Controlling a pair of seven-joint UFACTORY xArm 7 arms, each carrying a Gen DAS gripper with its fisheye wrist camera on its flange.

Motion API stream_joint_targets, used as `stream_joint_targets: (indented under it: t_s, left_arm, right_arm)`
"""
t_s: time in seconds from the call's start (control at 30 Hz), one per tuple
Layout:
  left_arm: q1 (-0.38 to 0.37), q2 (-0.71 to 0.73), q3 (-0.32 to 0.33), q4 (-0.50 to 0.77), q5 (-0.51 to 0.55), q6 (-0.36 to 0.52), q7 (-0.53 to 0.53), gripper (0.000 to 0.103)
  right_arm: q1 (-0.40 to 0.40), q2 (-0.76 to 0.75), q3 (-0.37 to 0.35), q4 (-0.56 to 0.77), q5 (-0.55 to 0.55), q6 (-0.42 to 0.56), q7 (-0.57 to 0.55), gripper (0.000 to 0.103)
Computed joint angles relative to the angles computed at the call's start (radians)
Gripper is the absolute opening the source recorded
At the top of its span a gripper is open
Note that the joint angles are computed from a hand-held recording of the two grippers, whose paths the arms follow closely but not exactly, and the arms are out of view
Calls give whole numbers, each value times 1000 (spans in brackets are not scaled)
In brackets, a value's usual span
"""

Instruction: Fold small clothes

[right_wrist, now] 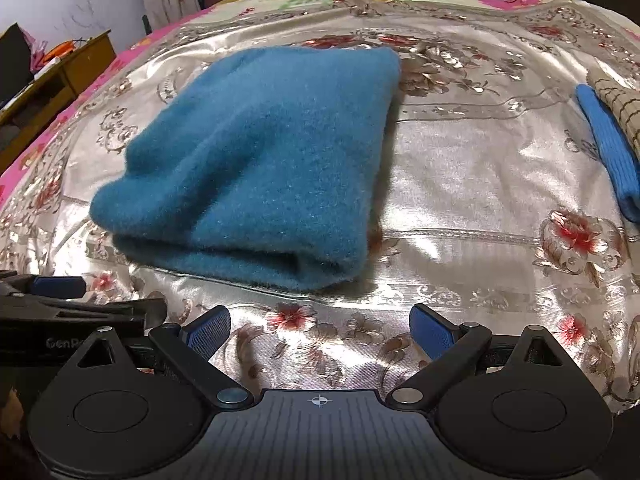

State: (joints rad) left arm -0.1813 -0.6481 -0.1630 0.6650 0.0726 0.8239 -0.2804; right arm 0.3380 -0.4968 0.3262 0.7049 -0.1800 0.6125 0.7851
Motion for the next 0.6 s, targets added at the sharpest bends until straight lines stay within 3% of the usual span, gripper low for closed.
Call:
stream_joint_targets:
  t_s: [0.6]
  left_arm:
    - [-2,-7,-3,-1,9,4,5,93]
  right_arm:
    - [-5,7,0,2,-16,27,16,97]
